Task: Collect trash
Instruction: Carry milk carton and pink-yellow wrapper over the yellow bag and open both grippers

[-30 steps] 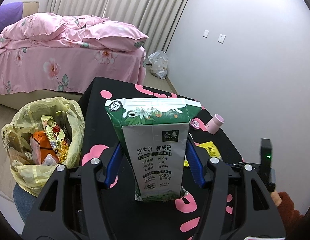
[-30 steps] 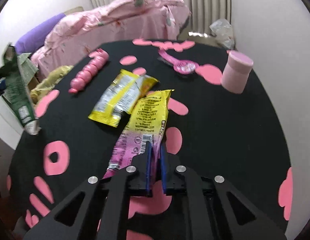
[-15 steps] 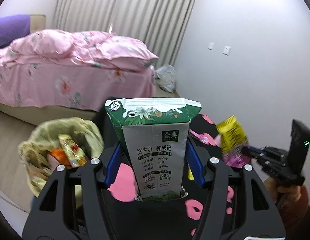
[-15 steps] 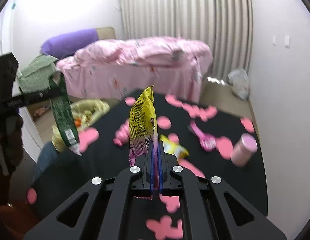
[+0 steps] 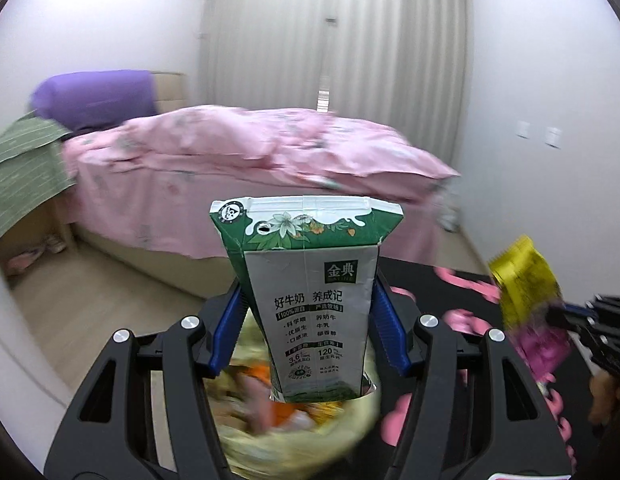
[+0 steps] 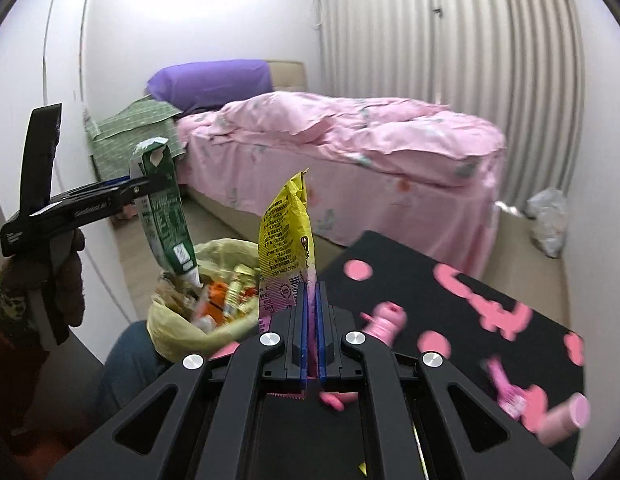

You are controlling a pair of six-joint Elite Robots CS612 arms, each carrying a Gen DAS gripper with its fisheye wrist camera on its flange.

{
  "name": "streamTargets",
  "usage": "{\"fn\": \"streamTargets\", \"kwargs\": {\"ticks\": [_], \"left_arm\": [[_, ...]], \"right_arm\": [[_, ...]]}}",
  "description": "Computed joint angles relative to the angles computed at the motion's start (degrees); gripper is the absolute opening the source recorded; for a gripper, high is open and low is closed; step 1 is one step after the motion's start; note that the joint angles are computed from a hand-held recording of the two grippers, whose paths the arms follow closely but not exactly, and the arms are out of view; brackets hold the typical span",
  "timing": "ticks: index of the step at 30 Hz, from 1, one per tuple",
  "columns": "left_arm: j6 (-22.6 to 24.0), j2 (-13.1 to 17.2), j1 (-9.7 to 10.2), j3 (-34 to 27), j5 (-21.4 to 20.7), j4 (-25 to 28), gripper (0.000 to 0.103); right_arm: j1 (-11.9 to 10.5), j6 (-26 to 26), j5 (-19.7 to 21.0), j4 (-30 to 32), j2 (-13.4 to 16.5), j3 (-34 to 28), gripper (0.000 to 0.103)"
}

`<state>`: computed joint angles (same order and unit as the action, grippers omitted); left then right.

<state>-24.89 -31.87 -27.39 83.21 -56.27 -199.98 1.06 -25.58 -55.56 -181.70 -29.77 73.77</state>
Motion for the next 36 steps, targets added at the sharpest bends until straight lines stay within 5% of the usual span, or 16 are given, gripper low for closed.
{"fn": "streamTargets", "kwargs": {"ticks": [4, 7, 12, 18, 25, 33, 36], "left_arm": [[-6.75, 1.27, 1.53, -0.47, 0.83, 2.41, 0.056], [-7.7, 2.81, 1.96, -1.78, -0.05, 4.37, 0.056], [-9.66, 5.44, 3.16, -4.95, -5.22, 15.65, 0.056], [-13.7, 6.97, 4.09, -6.05, -8.25, 20.32, 0.056], [-18.25, 7.1, 5.11, -4.92, -10.73, 17.71, 0.056], [-20.14, 6.89, 5.82, -4.58, -14.18, 14.89, 0.056], [-21.73, 7.07, 6.36, -4.31, -16.9, 11.95, 0.064]], "right_arm": [[1.94, -1.8, 0.75, 7.39, 2.81, -5.8, 0.005], [3.15, -1.9, 0.98, 12.16, 4.98, -10.05, 0.005], [4.78, -2.13, 0.93, 19.87, 8.43, -16.8, 0.005], [6.72, -4.3, -2.04, 29.2, 12.27, -24.17, 0.005], [7.97, -5.8, -3.68, 35.66, 15.27, -29.16, 0.005], [8.26, -4.72, -4.48, 35.03, 16.11, -30.03, 0.005], [8.07, -3.9, -4.33, 34.04, 15.89, -29.28, 0.006]]}}
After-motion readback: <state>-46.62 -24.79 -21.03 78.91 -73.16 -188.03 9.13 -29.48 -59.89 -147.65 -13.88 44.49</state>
